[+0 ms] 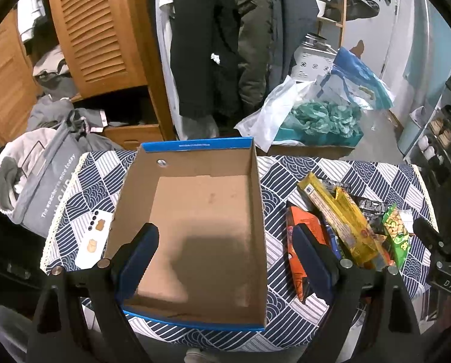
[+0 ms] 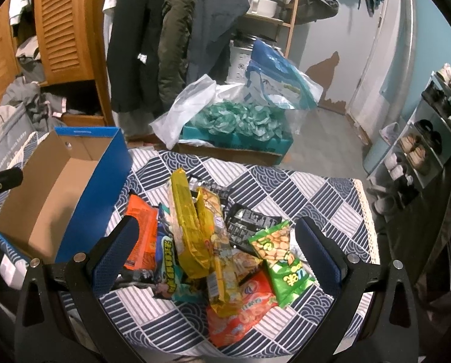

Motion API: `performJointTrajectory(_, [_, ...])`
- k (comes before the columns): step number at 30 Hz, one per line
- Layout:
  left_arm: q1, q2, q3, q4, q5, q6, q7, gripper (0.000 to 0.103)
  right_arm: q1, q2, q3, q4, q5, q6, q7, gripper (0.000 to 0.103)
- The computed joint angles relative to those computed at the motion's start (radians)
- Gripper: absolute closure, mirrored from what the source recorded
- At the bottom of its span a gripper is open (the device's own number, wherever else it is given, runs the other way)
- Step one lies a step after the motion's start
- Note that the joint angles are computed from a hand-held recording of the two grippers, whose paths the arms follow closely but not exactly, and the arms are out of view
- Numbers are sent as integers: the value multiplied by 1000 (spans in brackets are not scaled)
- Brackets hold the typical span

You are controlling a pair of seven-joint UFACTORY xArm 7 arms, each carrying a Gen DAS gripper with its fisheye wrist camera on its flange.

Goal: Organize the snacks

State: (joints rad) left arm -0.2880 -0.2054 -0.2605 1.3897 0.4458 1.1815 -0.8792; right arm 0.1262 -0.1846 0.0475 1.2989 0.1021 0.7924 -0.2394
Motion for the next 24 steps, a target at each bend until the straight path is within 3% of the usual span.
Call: performJointTrajectory(24, [-22, 39, 7, 25, -41, 6, 30, 12, -6, 5, -13, 3, 50, 16, -27, 2])
